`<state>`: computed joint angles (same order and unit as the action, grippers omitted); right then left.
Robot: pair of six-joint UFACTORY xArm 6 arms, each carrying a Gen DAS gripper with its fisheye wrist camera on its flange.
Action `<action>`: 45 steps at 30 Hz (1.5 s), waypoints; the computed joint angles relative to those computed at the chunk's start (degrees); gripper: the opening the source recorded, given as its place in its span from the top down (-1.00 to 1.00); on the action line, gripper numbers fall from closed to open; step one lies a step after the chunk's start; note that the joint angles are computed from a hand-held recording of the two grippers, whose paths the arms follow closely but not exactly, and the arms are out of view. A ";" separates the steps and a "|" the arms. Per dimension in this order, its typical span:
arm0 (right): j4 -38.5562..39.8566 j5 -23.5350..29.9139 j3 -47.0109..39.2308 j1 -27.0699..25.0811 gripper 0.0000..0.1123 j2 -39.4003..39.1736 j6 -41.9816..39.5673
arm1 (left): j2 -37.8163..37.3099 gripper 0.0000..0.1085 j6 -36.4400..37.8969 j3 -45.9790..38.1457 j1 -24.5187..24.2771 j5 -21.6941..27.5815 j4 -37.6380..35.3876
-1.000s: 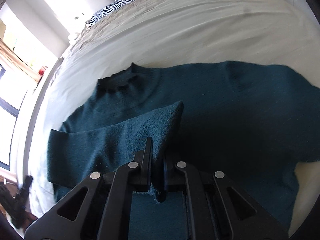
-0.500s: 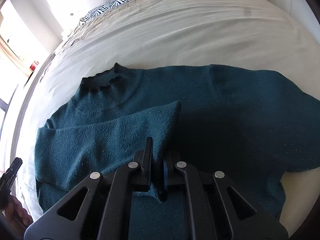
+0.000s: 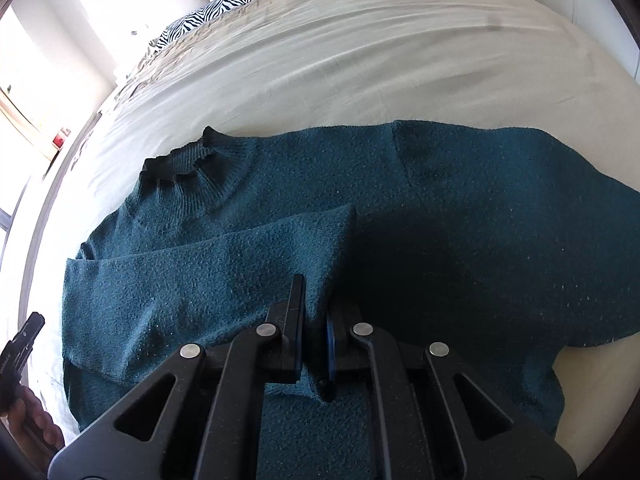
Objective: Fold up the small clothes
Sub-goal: 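Open the left tool to release the folded sleeve onto the body, then grasp the other sweater sleeve with the right tool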
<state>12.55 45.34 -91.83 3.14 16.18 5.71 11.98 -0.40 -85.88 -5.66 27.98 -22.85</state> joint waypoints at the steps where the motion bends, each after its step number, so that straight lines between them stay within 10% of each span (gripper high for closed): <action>1: -0.03 -0.05 0.02 -0.03 0.87 0.03 0.02 | 0.56 0.53 0.48 -0.68 -0.04 0.09 -0.12; 16: 5.22 -1.12 1.01 -1.06 0.87 0.86 -4.50 | 18.06 0.50 -1.50 -21.14 0.67 9.48 9.01; 39: 14.48 -7.10 15.28 -5.86 0.73 -11.66 -7.03 | -5.18 0.49 -13.90 8.21 -3.32 -0.32 33.98; 45: 19.53 -10.27 24.87 -16.01 0.38 -21.58 -8.21 | -9.62 -0.09 -10.96 11.63 -6.83 -3.10 30.40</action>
